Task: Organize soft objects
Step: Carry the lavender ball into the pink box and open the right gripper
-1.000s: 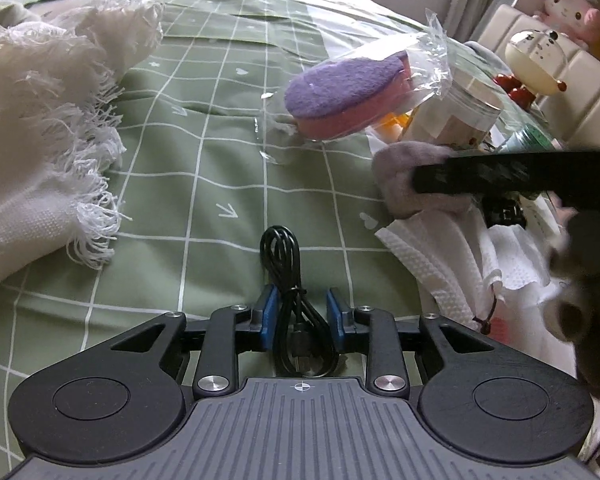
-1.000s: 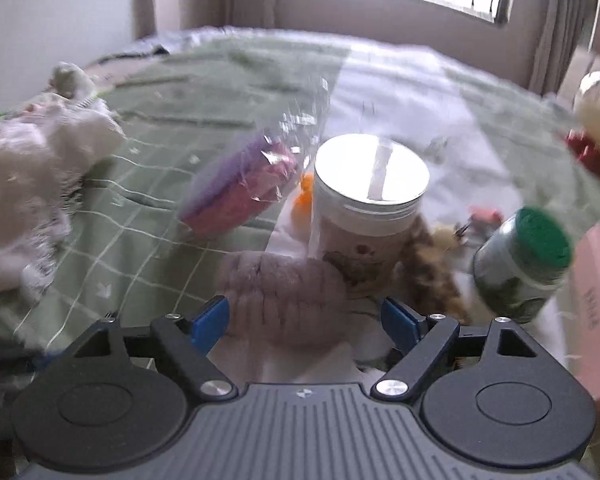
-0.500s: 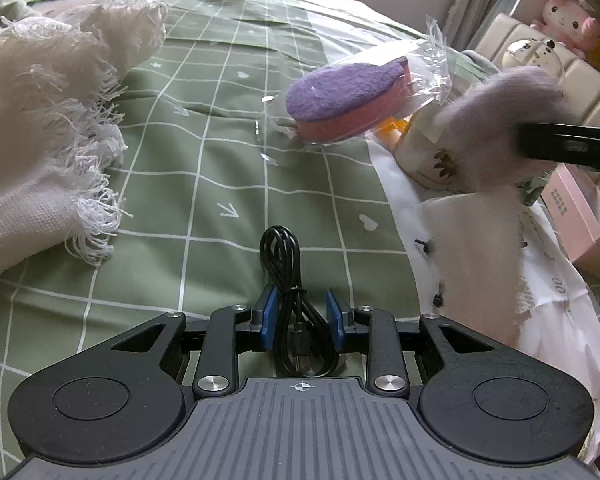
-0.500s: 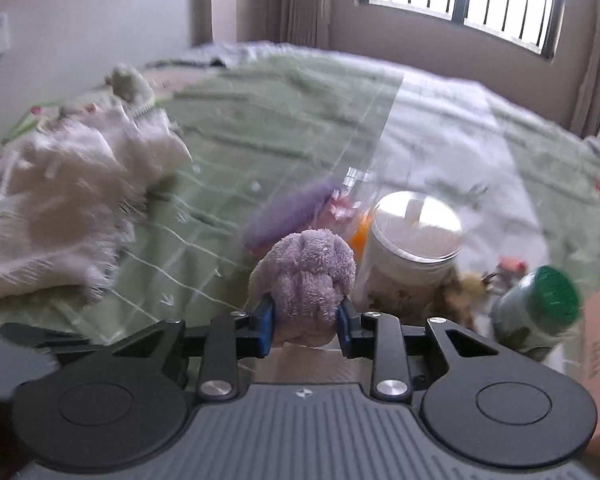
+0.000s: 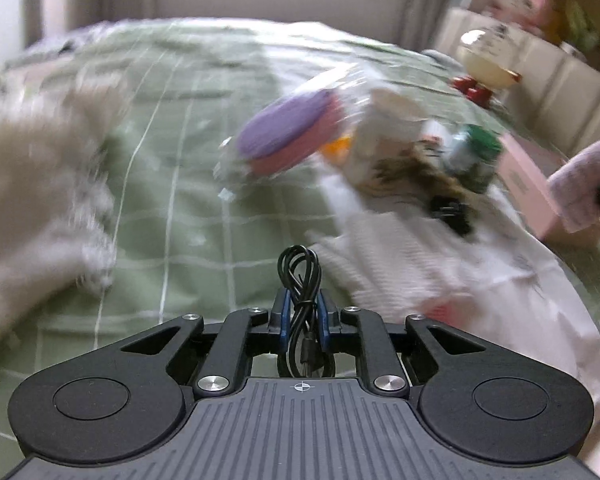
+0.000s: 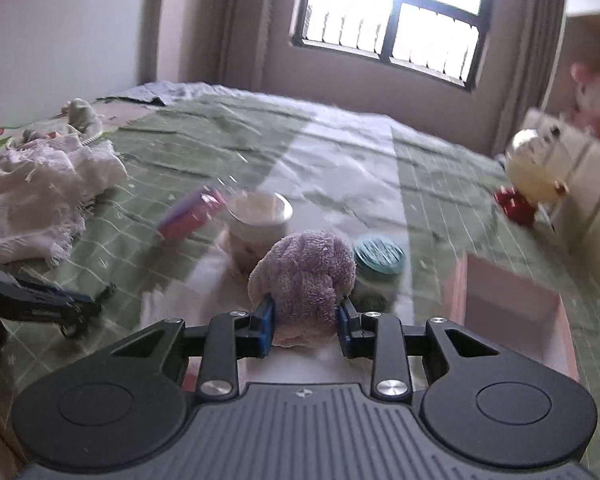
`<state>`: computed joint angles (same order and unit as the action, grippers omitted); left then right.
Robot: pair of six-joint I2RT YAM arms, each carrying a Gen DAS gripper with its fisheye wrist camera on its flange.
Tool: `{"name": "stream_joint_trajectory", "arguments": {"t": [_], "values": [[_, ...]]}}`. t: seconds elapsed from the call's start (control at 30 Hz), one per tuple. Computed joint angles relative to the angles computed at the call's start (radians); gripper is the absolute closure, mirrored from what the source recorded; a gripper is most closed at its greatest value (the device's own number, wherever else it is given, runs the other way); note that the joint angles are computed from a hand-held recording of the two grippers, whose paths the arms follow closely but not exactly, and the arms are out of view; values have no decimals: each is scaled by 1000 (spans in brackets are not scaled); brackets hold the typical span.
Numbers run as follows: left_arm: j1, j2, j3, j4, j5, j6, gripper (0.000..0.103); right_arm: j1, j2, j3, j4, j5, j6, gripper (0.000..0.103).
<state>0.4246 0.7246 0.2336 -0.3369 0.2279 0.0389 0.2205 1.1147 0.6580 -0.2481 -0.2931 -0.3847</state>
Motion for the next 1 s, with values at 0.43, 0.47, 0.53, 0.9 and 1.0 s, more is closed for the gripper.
{"name": "stream_joint_trajectory", "arguments": {"t": [0.43,0.47,0.53,0.9,1.0], "values": [[-685,387,507,126,-187,-309,86,-642,94,90,-3,-411,-314,73],[-712,498,591,178,-171,-319,86,-658,137,119,42,-416,-289,73],[-743,723,772,263,-118,-343,86,-662,231,175,156,-420,-221,73],[-761,1038,924,313,-145,-438,82,-665,448,117,399,-357,-196,37],[-718,877,693,325,-222,-429,82,-672,425,5,380,-361,-282,37]]}}
